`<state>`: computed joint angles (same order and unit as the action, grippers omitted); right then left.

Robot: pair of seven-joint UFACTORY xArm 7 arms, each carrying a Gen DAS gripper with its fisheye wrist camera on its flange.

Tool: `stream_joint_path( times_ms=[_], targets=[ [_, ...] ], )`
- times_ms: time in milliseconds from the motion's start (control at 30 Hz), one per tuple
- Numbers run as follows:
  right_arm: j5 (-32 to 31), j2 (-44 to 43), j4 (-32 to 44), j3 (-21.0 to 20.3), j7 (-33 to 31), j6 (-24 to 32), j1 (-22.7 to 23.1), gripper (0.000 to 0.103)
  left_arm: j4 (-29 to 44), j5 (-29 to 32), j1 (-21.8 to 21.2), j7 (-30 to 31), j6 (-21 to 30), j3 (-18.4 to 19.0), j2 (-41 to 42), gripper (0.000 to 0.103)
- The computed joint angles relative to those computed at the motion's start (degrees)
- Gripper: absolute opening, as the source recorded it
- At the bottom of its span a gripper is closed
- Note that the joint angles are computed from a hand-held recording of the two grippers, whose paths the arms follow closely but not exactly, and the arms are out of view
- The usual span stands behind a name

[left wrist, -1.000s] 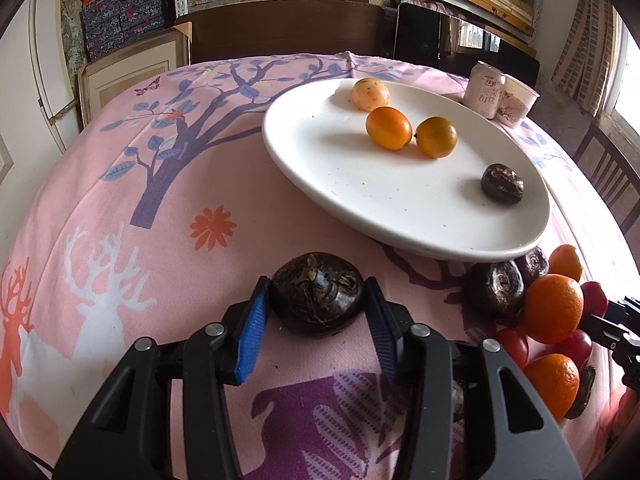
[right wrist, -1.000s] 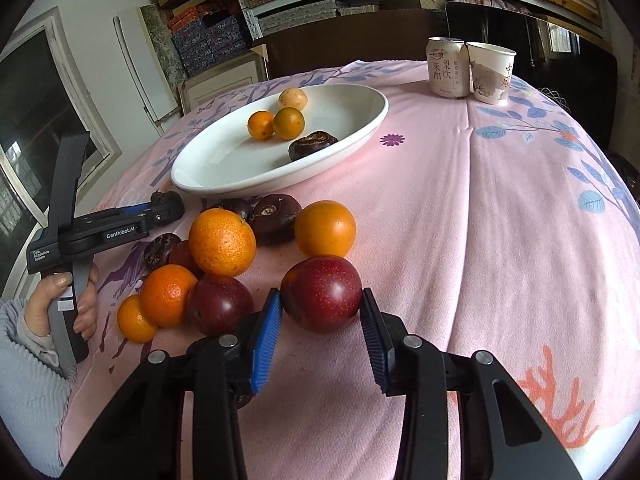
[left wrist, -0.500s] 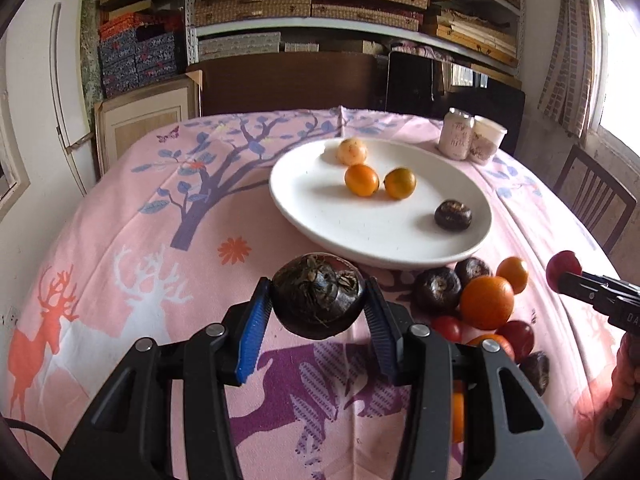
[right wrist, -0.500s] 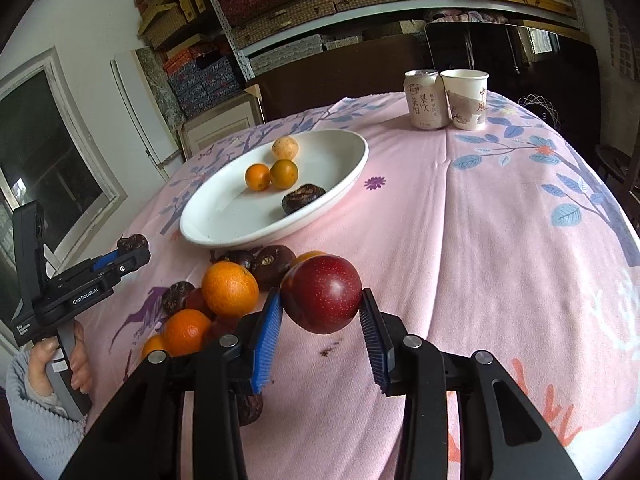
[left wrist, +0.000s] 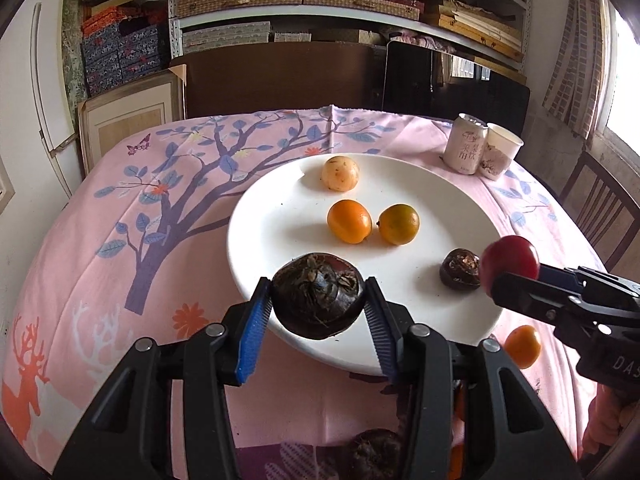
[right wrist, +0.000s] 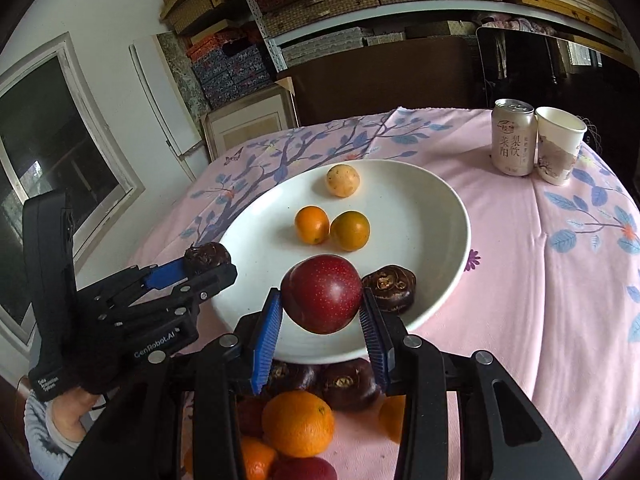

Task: Organize fruits
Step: 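Place the dark fruit and red plum on the white plate, opening both tools, then grasp another dark brown fruit with the left tool while the right tool grasps an orange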

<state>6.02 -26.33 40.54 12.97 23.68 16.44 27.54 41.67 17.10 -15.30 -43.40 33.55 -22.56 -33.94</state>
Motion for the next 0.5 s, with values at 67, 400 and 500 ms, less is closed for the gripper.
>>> stream_joint_path(
  times_ms=[67,400,500],
  targets=[
    [0.3,2.2,1.0,-0.5,-0.6,-0.3,0.3,0.043,-0.1,-0.1,-0.1,0.4,-0.7,0.4,0.8,0.047],
    [0.3,-7.1,-5.4,-0.3,1.9,-2.0,-0.8,0.062,-4.1,1.1,1.4,-2.2,-0.9,-1.5,-7.2,0.09],
    [-0.7,-12.6,-9.7,1.2,4.6,-2.3,-2.7,0.068,-6.7,0.5,0.8,-3.4,1.1,-2.3,-11.3,0.096]
  ],
)
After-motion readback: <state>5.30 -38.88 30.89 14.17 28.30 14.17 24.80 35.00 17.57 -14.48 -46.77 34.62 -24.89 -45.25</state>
